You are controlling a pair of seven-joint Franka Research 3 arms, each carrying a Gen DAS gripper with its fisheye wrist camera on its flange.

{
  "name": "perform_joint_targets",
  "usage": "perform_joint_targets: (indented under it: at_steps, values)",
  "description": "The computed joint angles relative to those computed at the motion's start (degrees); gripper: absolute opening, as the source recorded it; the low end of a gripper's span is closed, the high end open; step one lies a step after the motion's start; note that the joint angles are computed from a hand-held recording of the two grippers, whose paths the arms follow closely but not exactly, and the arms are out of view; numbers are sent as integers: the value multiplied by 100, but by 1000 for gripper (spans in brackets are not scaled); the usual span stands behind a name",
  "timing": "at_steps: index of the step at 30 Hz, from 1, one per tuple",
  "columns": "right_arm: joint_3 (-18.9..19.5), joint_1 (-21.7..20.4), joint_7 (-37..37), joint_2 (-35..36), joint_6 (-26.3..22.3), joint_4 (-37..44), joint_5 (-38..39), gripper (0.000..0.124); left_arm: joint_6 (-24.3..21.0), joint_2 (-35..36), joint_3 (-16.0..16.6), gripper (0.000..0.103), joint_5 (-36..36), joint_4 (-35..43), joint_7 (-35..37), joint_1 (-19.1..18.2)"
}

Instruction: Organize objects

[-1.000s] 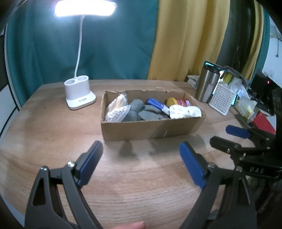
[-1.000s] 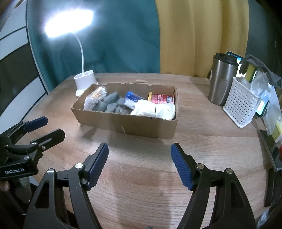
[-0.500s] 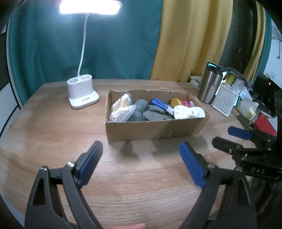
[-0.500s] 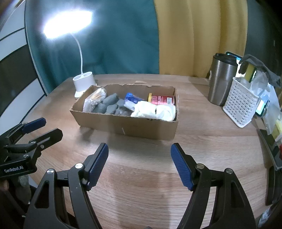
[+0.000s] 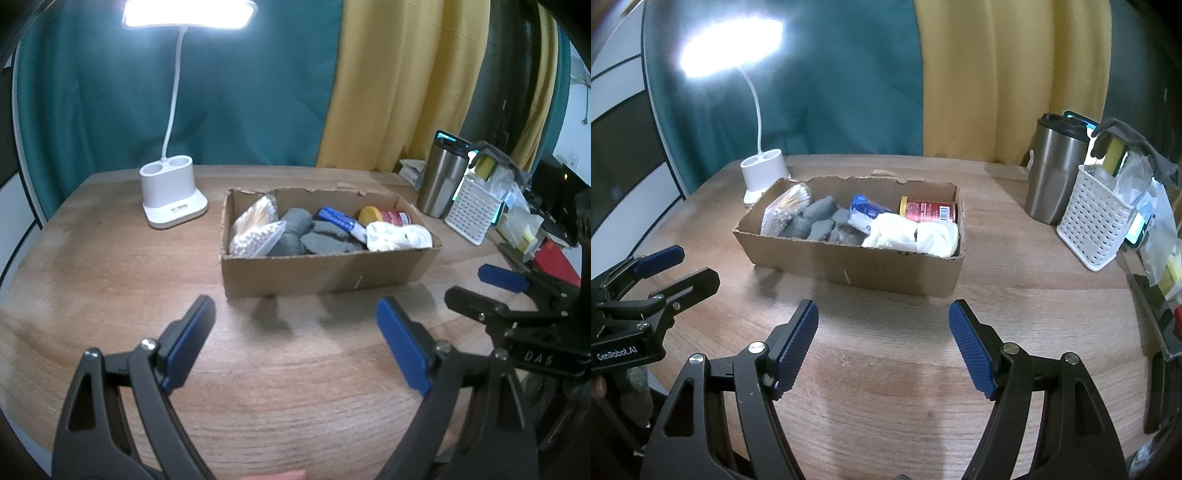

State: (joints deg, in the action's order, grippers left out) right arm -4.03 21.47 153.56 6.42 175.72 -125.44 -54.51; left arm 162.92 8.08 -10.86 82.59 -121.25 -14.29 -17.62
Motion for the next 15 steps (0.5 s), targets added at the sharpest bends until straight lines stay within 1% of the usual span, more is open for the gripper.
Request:
perform_joint_targets:
  at_steps: [7, 10, 13, 15]
  values:
    - [-9, 13, -282, 87, -1, 49, 273, 76, 10, 57, 21, 90, -43, 82, 114, 4]
    - [-71, 67, -342, 108, 5, 57, 345, 76, 37, 85, 39, 90, -88, 114, 161, 10]
    - [-116, 101, -377, 132, 28, 66, 397, 76, 203, 142, 68, 90, 4, 168, 148, 24]
    - [-102, 84, -534, 167, 45, 67, 586, 76, 321, 196, 77, 90, -120, 216, 344, 49]
